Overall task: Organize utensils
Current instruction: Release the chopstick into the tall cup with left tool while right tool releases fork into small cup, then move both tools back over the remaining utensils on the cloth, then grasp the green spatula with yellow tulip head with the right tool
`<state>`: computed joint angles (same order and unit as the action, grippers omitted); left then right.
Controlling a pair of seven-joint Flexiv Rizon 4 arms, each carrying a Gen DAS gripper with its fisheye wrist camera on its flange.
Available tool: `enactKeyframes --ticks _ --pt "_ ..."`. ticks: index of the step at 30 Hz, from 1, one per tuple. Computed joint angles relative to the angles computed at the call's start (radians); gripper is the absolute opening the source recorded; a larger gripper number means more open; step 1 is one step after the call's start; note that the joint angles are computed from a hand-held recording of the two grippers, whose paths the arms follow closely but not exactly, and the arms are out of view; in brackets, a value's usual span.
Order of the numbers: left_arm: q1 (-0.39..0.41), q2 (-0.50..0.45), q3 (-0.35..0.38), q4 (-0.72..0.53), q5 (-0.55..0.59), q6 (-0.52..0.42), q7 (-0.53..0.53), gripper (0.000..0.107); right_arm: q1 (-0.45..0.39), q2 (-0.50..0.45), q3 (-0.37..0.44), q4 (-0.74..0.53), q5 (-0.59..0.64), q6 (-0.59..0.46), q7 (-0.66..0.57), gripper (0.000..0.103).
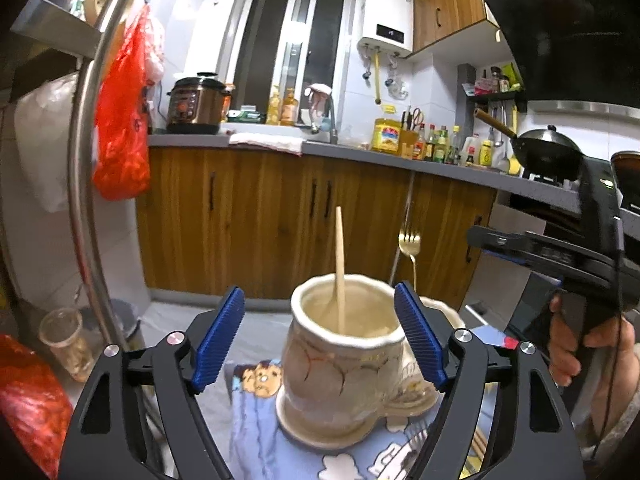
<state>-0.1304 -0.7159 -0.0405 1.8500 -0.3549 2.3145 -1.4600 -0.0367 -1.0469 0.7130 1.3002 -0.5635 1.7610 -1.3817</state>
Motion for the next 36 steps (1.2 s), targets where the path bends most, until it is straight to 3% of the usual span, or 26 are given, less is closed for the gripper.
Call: enactKeyframes --ticks 6,13,15,22,24,28,33,36 --pt "-0.046 0.047 0.014 0.096 -0.091 -0.007 -0.015 0.090 -0.020 0.102 -0.082 0.195 -0.001 0.087 0.042 0.087" --pt "-0.113 0.121 0.043 0.244 -0.192 -0.075 -0.026 0.094 -0.026 0.176 -0.120 0.374 -0.069 0.078 0.112 0.093" --pt "-0.128 0.146 0.051 0.293 -0.210 -0.073 -0.038 0.095 0.014 0.207 -0.168 0.417 -0.054 0.074 0.121 0.093" --pt "-0.064 0.221 0.026 0.431 -0.085 -0.018 -0.191 0.096 0.142 0.277 -0.270 0.513 0.017 0.045 0.121 0.093" --pt "-0.067 0.228 0.030 0.448 -0.077 -0.007 -0.207 0.096 0.223 0.304 -0.346 0.533 0.054 0.045 0.118 0.090" --pt "-0.043 0.238 0.025 0.483 -0.023 0.014 -0.256 0.096 0.350 0.332 -0.451 0.546 0.108 -0.011 0.106 0.069" --pt "-0.023 0.237 0.025 0.496 0.019 0.015 -0.286 0.096 0.424 0.329 -0.497 0.527 0.159 -0.094 0.091 0.039" --pt "-0.016 0.233 0.024 0.495 0.039 0.016 -0.299 0.096 0.448 0.324 -0.508 0.512 0.184 -0.134 0.084 0.036"
